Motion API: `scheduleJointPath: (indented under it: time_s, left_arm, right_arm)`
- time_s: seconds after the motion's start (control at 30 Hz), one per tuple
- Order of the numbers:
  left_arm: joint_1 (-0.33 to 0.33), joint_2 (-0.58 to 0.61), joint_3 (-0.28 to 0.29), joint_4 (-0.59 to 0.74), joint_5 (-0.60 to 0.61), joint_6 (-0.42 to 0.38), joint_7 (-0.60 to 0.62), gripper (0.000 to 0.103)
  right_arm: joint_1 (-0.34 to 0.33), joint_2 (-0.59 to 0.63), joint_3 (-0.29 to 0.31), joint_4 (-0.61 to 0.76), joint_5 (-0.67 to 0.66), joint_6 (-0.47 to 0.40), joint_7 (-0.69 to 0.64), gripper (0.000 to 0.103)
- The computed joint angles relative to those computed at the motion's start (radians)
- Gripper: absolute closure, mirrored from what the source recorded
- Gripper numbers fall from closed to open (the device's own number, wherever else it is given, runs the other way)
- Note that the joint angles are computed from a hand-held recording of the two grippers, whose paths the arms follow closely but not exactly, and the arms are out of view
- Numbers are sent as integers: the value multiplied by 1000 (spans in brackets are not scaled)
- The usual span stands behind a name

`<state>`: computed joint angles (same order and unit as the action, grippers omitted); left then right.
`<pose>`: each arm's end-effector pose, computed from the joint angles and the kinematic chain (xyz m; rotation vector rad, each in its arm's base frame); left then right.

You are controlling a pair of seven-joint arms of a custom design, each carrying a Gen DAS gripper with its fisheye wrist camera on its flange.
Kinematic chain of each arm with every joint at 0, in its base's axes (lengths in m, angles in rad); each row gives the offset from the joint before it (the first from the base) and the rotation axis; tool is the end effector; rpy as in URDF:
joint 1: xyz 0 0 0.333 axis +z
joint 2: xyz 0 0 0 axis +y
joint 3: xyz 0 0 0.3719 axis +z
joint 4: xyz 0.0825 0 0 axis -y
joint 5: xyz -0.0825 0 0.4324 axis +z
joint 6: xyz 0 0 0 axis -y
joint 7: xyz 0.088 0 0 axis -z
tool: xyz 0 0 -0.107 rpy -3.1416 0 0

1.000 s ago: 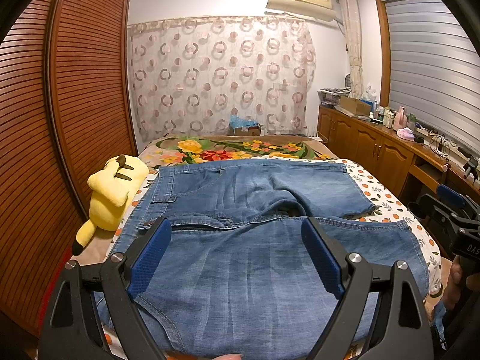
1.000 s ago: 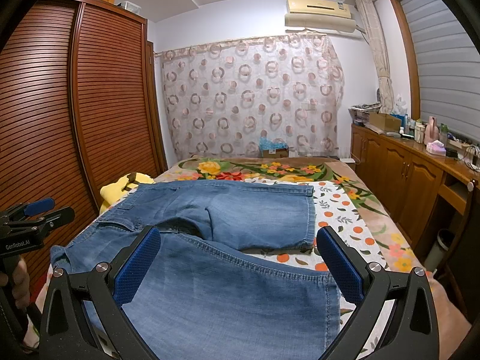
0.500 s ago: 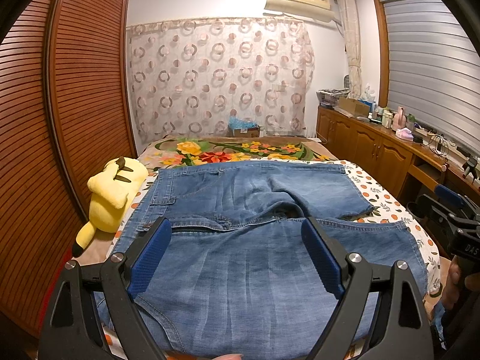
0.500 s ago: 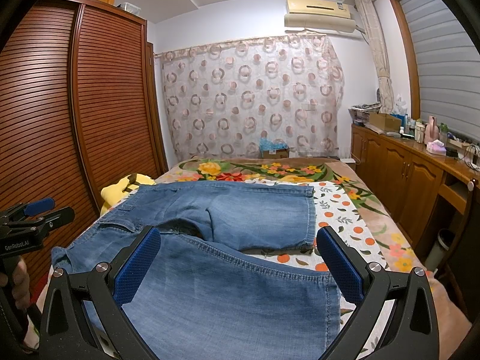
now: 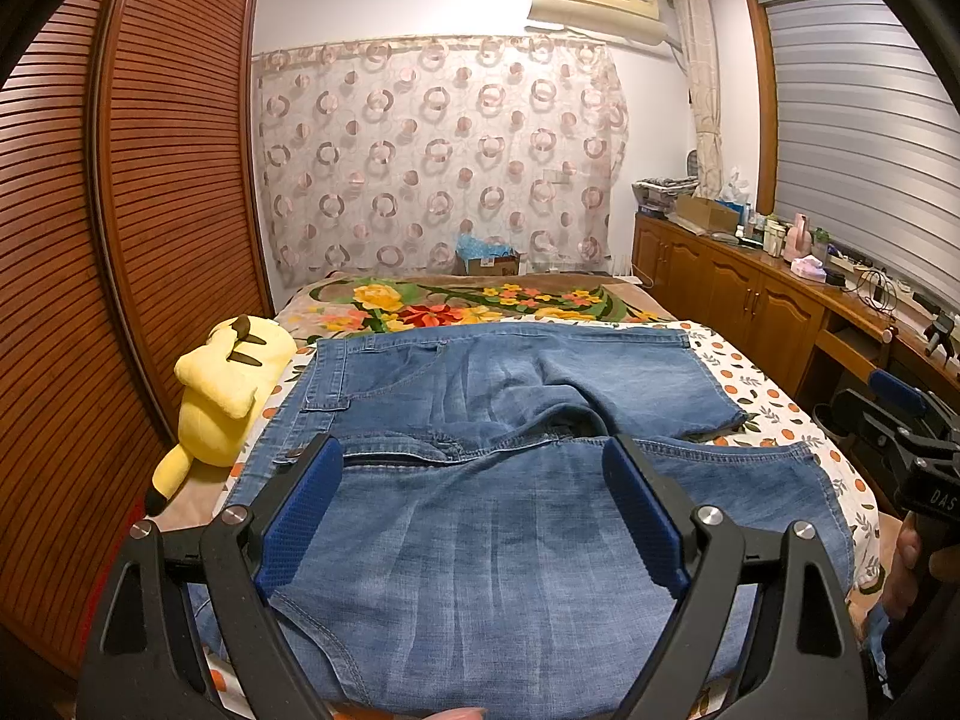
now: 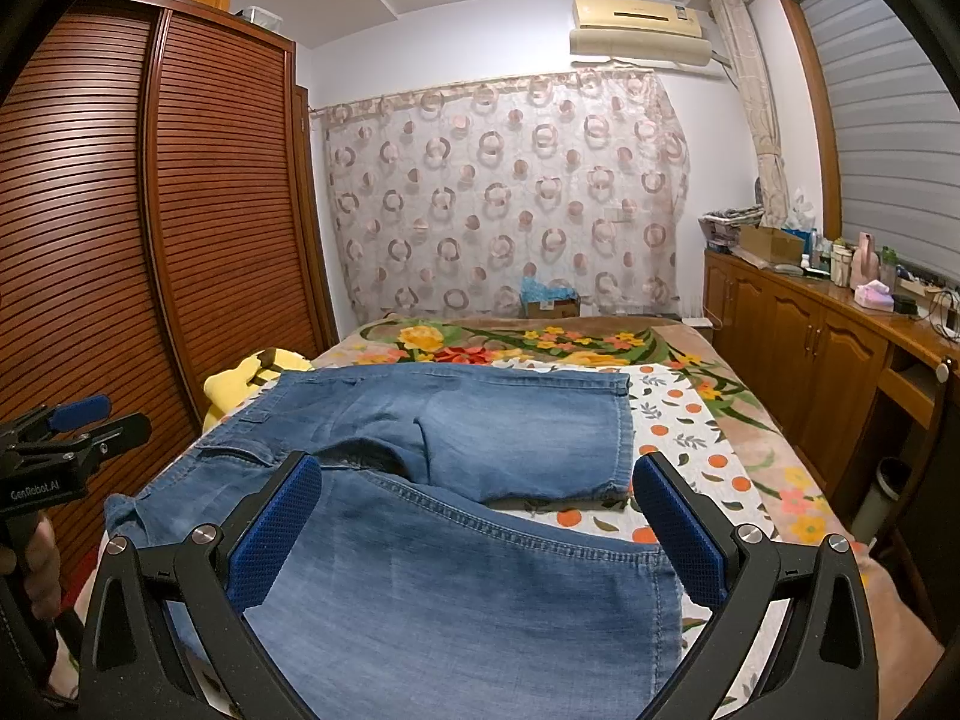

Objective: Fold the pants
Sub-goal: 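Lower both grippers to the jeans leg hems and close on them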

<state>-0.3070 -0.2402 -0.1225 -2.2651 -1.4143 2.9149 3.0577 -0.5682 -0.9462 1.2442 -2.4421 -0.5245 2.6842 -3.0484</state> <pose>0.5074 -0.1704 0.5533 -1.0458 2.1196 -1.2844 0.3446 0.3837 0.4643 -1.1278 1.7544 -1.2243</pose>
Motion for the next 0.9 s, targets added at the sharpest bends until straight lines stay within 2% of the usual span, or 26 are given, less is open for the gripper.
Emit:
scheduleJointPath:
  time_s: [0.2, 0.5, 0.67, 0.73, 0.9]
  left_arm:
    - [6, -1, -1, -2, 31, -10, -28, 14]
    - [22, 63, -7, 4, 305, -18, -259, 14]
    - [24, 103, -3, -3, 380, -25, -319, 14]
    - [39, 122, -10, -1, 446, -35, -368, 14]
    - [63, 157, -15, 8, 513, -66, -417, 14]
  right_arm:
    - [-6, 3, 6, 10, 4, -5, -5, 0]
    - [-12, 50, 9, -3, 17, 7, -14, 0]
    - [-8, 95, -3, -2, 10, -8, -20, 0]
    - [-1, 114, -6, 4, 3, -27, -24, 0]
    - [4, 178, -17, 23, -23, -70, -26, 0]
